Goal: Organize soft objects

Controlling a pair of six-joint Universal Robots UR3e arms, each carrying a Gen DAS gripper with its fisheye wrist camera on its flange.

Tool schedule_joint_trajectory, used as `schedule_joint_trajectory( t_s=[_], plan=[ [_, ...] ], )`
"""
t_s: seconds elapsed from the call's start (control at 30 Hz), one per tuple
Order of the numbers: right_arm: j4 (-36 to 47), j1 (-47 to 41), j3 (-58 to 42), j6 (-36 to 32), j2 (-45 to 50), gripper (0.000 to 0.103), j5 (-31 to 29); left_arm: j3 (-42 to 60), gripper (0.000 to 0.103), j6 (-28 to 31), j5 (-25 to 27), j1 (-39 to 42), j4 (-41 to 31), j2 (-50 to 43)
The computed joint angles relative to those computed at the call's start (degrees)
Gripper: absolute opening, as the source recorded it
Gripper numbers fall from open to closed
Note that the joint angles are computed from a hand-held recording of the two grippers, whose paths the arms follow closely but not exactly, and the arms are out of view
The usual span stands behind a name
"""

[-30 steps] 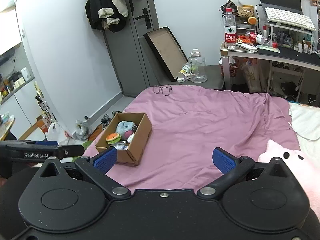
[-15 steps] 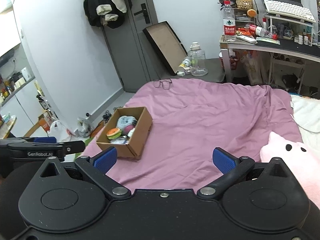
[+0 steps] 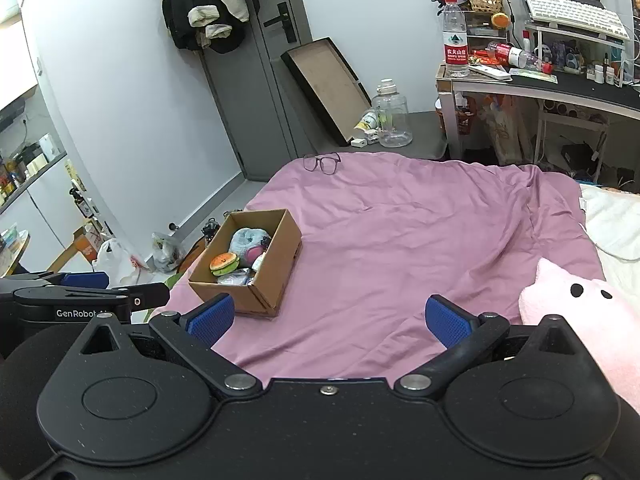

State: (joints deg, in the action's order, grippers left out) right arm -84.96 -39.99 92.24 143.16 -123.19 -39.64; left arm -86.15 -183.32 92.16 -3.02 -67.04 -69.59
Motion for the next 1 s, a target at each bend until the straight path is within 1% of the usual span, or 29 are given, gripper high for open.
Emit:
schedule_joint_trajectory(
  t_s=[0.27, 0.57, 0.7, 1.0],
  plan=[
    [0.14, -0.18, 0.11, -0.27, 0.27, 0.103, -0.05, -0.18, 0.102, -0.14, -0.37, 0.22, 0.00, -0.06],
    [1.71, -1.19, 0.21, -2.02, 0.27, 0.103, 0.74, -0.52, 0.102, -0.58, 0.09, -0.15, 0.36, -0.06],
    [2.02, -1.31, 0.29, -2.25, 0.16, 0.103, 0.84, -0.19, 0.102, -0.85, 1.61, -1.24, 0.49, -0.36],
    [1.90, -1.28, 0.32, -2.18, 0.15, 0.103, 0.76, -0.14, 0.102, -0.69, 1.11, -0.81, 0.17, -0.25]
  ],
)
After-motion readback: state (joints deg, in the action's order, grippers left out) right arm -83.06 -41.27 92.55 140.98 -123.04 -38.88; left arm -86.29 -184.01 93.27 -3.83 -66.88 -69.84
